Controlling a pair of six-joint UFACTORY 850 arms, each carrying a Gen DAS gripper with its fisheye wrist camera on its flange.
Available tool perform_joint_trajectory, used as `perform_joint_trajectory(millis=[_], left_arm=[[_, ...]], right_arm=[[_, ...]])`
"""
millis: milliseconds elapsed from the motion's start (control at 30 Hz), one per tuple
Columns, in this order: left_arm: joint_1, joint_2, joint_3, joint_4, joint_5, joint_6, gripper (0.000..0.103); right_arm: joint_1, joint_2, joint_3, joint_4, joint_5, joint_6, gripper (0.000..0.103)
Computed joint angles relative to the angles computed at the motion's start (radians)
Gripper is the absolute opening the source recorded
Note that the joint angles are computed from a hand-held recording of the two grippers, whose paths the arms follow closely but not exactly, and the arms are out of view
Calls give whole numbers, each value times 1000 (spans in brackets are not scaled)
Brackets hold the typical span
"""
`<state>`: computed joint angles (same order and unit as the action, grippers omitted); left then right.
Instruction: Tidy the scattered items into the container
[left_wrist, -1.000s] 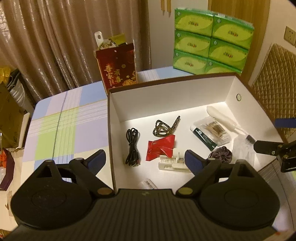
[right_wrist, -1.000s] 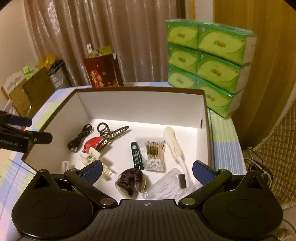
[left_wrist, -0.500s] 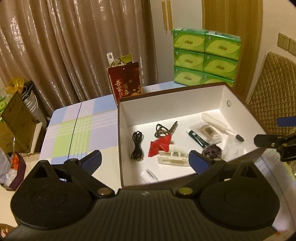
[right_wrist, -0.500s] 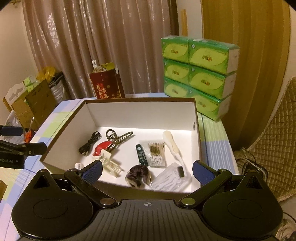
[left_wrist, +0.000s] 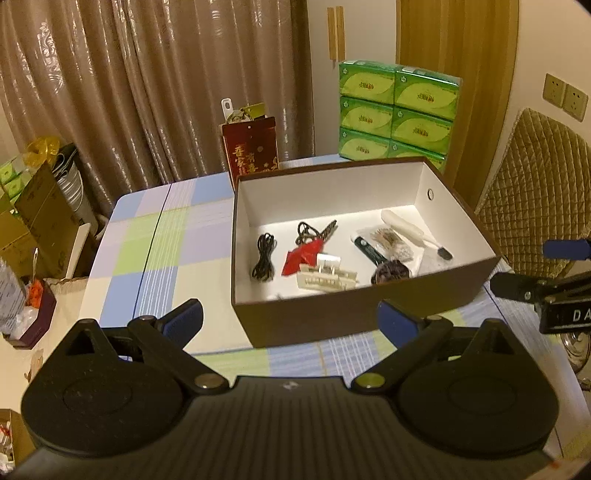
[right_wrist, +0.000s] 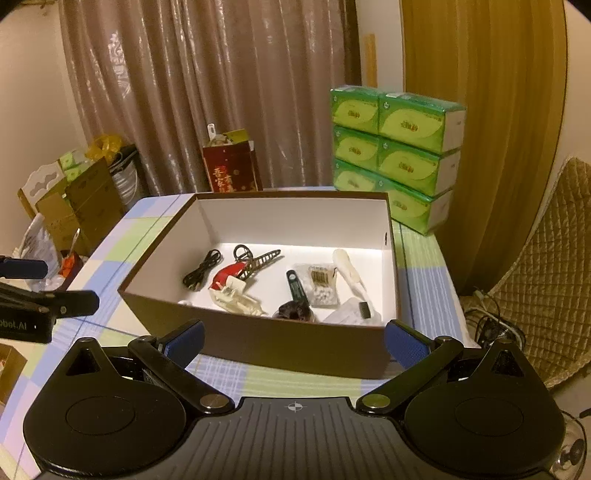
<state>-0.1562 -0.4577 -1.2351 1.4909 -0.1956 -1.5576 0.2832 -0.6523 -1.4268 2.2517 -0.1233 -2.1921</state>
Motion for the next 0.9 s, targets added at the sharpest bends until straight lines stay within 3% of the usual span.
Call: perform_joint_trajectory(millis=[500,900], left_arm=[[-51,108,134,44,-55,-121,99],[-87,158,201,42,-102,-144,99]], right_arm=[[18,106,145,462,-12,-498,101],[23,168,236,529,-45,-592,101]])
